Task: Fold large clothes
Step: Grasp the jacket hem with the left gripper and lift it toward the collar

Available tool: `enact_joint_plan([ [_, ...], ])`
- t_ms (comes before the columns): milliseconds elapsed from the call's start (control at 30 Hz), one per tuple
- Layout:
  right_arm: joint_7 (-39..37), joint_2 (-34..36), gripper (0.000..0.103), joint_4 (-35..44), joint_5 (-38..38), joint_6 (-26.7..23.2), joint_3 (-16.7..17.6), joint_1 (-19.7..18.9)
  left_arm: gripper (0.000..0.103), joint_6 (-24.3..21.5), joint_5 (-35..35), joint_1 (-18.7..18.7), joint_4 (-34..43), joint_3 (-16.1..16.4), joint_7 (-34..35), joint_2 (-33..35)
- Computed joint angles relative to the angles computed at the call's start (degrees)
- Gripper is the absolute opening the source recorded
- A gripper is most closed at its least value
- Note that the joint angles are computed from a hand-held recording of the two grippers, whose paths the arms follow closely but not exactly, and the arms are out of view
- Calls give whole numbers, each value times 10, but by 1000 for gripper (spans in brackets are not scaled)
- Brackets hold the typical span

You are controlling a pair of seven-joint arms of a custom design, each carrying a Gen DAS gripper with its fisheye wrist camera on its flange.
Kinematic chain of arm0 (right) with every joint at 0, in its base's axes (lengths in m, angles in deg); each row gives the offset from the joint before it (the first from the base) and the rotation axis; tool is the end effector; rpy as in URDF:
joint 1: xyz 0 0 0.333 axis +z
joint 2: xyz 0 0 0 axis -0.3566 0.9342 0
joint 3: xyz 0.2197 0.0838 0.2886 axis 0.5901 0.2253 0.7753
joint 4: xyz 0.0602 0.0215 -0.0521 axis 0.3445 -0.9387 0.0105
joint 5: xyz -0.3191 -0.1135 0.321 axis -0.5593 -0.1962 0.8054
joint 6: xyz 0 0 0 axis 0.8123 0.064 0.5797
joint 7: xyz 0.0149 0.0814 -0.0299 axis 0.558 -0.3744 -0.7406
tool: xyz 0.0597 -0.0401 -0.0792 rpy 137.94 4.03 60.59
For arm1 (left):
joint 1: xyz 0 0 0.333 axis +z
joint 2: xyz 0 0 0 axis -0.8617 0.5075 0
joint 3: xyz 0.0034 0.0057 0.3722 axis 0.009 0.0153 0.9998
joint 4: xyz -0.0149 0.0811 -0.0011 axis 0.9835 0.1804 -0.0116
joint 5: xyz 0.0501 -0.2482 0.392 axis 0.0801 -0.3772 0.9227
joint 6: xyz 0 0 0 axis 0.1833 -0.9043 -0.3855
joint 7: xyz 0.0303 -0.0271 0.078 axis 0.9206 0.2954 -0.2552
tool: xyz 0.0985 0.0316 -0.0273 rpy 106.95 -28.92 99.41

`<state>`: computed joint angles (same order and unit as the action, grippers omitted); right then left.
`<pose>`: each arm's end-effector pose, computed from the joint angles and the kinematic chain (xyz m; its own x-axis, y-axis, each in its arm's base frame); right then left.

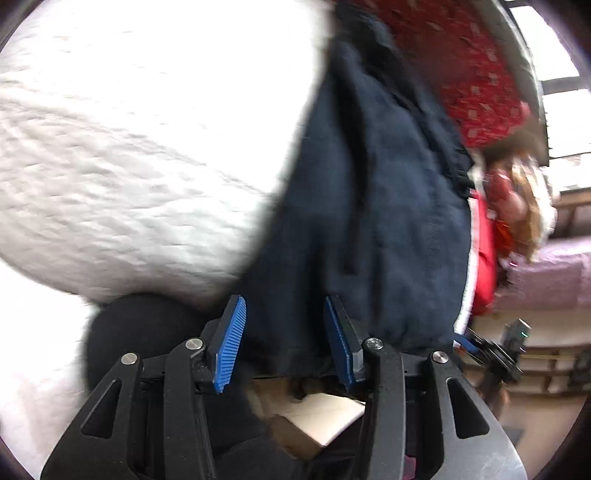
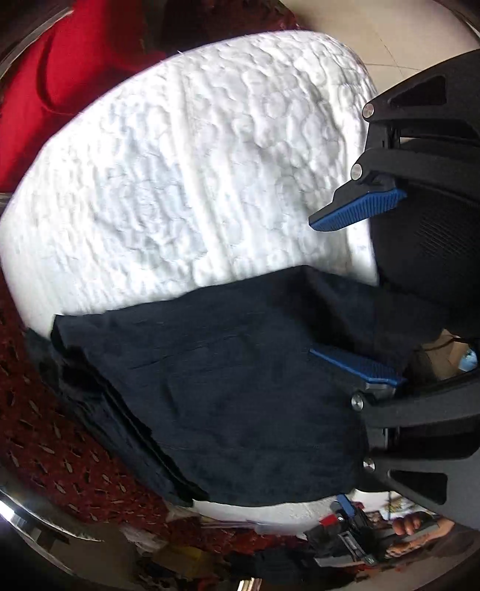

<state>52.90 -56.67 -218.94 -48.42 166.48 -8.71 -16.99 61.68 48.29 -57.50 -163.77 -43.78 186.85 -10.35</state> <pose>0.4876 -0.0409 0.4151 -0.1511 -0.8991 -0.4108 -0.9662 0.2222 -0.1311 0.5201 -0.0154 0.3774 0.1976 -0.8546 0.4802 -0.9623 -0.2625 -0.0711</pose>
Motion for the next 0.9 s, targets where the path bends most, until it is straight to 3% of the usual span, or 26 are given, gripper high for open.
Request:
enact_joint_plan([
  [67,-30,4,67,3,23,-25,-7,9,44,15,8,1,-10,0,2,-7],
  [133,-57,6,67,5,36,-43,-9,13,50,-2,-22,-1,-8,9,29,-2],
  [367,-77,37,68,17,0,-50,23,19,58,-33,-34,-8,4,-6,80,30],
  [433,-92,41,69,20,-12,-57,26,20,56,-23,-44,-12,-2,-10,83,30],
  [467,-109,44,67,21,-14,-60,28,24,42,-26,-54,-13,-3,-10,88,30],
  [500,-128,48,54,26,-11,-70,28,28,14,-40,-66,-14,-1,-8,98,32],
  [533,-143,45,17,25,-15,-70,32,30,11,-57,-78,-14,2,-6,108,34],
  [567,-158,46,5,28,-16,-82,32,32,11,-73,-94,-12,1,-3,121,30],
  [700,-213,26,5,30,55,-116,15,34,11,-112,-155,-7,-2,11,161,-2],
  [800,-257,3,5,28,155,-142,-12,30,11,-145,-211,0,6,24,177,-12],
  [900,-300,-13,5,28,252,-151,-28,28,11,-145,-239,4,22,23,176,-12],
])
